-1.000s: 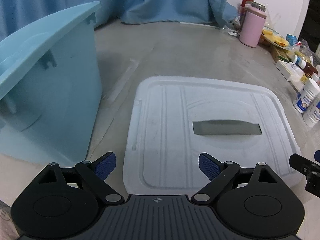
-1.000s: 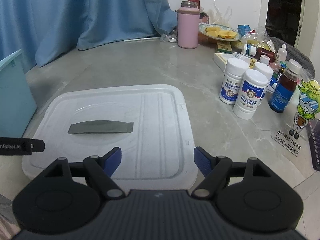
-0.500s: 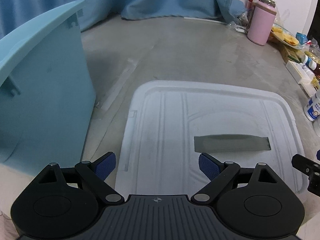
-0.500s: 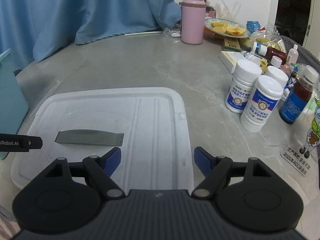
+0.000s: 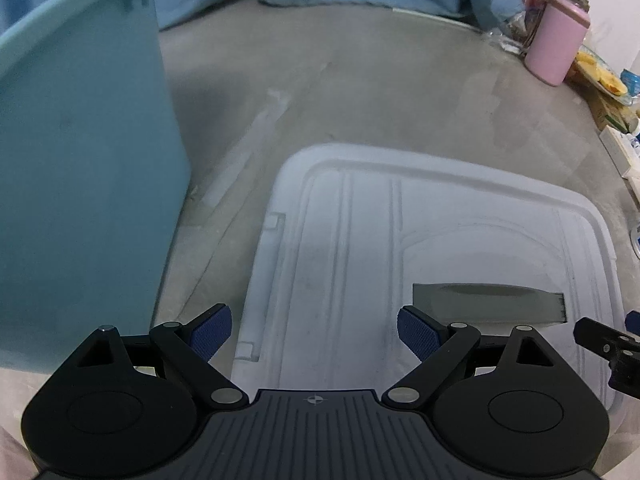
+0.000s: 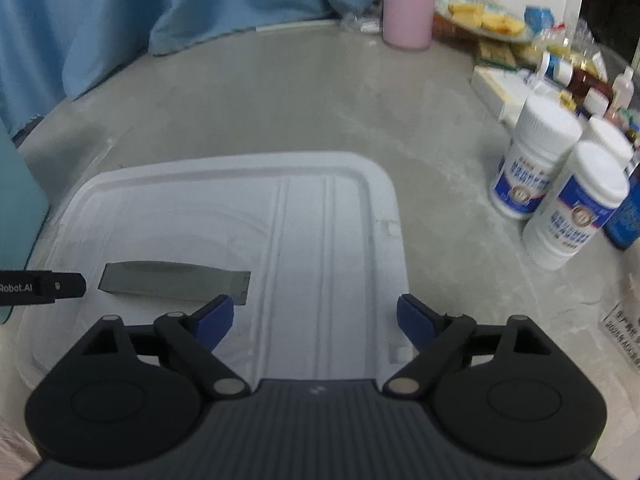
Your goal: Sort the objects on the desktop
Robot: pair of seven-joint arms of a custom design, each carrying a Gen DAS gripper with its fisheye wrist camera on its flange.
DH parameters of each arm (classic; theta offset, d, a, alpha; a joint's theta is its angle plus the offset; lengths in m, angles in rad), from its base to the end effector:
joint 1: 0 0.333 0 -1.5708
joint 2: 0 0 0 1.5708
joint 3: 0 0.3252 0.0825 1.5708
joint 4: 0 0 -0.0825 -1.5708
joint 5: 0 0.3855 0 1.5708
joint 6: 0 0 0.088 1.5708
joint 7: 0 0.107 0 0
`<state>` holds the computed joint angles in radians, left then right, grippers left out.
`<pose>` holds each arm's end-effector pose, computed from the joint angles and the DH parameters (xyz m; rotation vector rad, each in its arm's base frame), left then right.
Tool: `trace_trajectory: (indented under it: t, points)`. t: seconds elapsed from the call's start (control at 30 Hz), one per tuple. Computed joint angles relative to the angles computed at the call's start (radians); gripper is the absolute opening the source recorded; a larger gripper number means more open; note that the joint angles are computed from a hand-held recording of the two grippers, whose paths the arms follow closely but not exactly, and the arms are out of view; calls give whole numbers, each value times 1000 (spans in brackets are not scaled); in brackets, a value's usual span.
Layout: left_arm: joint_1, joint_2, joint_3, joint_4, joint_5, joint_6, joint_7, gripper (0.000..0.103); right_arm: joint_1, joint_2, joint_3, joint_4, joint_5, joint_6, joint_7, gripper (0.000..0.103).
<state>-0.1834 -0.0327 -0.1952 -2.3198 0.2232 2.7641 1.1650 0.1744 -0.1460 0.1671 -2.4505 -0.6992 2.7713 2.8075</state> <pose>0.5013 -0.2100 0.4140 -1.8024 2.1209 -0.5467 0.4577 0.1932 0.4047 -1.5824 2.1270 -0.5678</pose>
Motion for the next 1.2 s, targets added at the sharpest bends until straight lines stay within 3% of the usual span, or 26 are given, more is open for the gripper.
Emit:
trace_trajectory:
  t: [0.13, 0.2, 0.3, 0.67, 1.2]
  points:
    - [-1, 24, -1, 22, -24, -17, 26, 99, 33, 48, -7, 63, 50, -96, -89, 103]
    - [0, 40, -1, 35, -19, -22, 29, 103, 47, 64, -16, 86, 49, -122, -92, 103]
    - [2, 52, -5, 40, -103, -13, 85, 103, 63, 76, -31, 102, 54, -141, -79, 103]
    - [3, 75, -10, 68, -137, -37, 99, 103, 84, 82, -57, 116, 112, -161, -141, 103]
    - [-11, -15, 0, -33, -193, -26, 152, 103, 107, 55, -35, 92, 121, -181, -170, 103]
